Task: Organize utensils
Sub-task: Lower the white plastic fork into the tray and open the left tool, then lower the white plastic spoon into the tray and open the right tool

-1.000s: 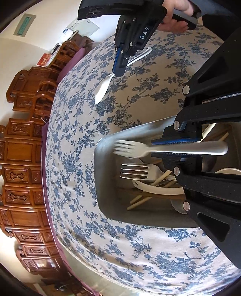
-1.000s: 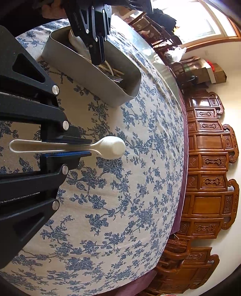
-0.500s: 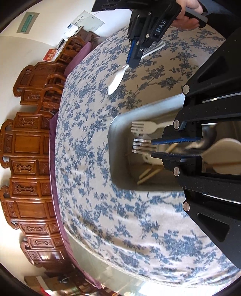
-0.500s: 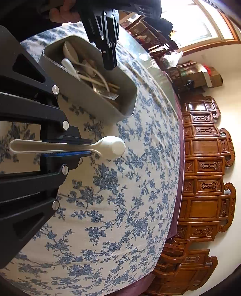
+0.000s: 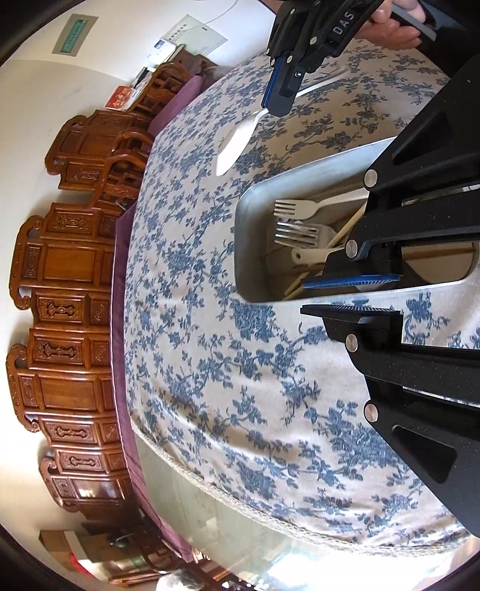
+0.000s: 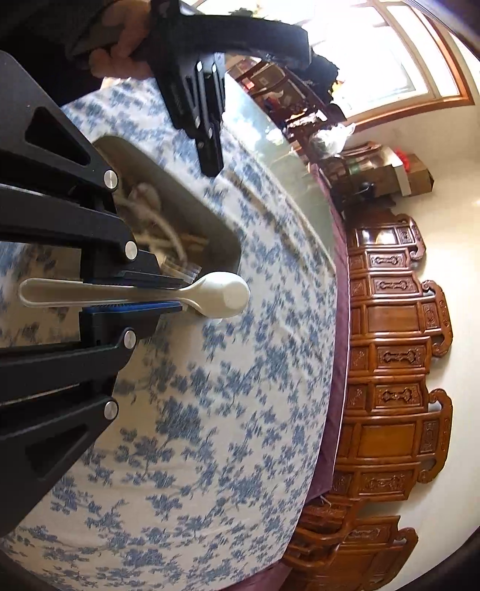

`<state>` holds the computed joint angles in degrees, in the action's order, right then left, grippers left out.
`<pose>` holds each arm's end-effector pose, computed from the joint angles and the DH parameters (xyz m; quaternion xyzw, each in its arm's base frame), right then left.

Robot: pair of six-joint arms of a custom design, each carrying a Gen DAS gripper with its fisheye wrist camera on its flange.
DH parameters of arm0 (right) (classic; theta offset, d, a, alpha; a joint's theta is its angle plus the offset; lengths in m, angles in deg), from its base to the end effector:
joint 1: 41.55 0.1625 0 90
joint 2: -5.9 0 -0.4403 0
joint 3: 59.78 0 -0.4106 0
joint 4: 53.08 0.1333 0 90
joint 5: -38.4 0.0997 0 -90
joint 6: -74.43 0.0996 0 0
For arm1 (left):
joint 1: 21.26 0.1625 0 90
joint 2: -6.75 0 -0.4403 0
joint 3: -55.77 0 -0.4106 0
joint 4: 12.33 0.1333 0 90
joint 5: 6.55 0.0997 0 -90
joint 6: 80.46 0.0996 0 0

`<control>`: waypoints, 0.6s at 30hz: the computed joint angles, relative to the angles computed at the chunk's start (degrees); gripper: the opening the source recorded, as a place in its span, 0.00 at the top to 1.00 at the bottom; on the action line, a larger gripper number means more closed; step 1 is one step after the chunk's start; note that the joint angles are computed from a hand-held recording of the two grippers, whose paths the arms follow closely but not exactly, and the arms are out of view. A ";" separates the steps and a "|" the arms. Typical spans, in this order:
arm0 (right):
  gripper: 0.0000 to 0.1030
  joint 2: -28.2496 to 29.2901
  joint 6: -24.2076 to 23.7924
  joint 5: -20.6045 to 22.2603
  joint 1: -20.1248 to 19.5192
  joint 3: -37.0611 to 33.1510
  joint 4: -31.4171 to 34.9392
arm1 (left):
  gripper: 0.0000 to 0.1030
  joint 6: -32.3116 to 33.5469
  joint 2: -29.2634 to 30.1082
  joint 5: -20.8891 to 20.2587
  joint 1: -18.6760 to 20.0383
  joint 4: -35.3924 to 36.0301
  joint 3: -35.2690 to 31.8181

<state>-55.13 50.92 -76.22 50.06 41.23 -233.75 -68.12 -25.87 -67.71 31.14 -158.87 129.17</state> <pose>0.1103 -0.6583 0.3037 0.1029 -0.8817 0.3740 0.2686 -0.3453 -0.7456 0.0748 0.3740 0.8841 -0.1835 0.2117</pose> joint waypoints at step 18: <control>0.91 8.66 4.57 -0.69 1.53 -7.84 5.00 | 0.93 -0.19 0.16 1.00 0.95 0.52 -1.55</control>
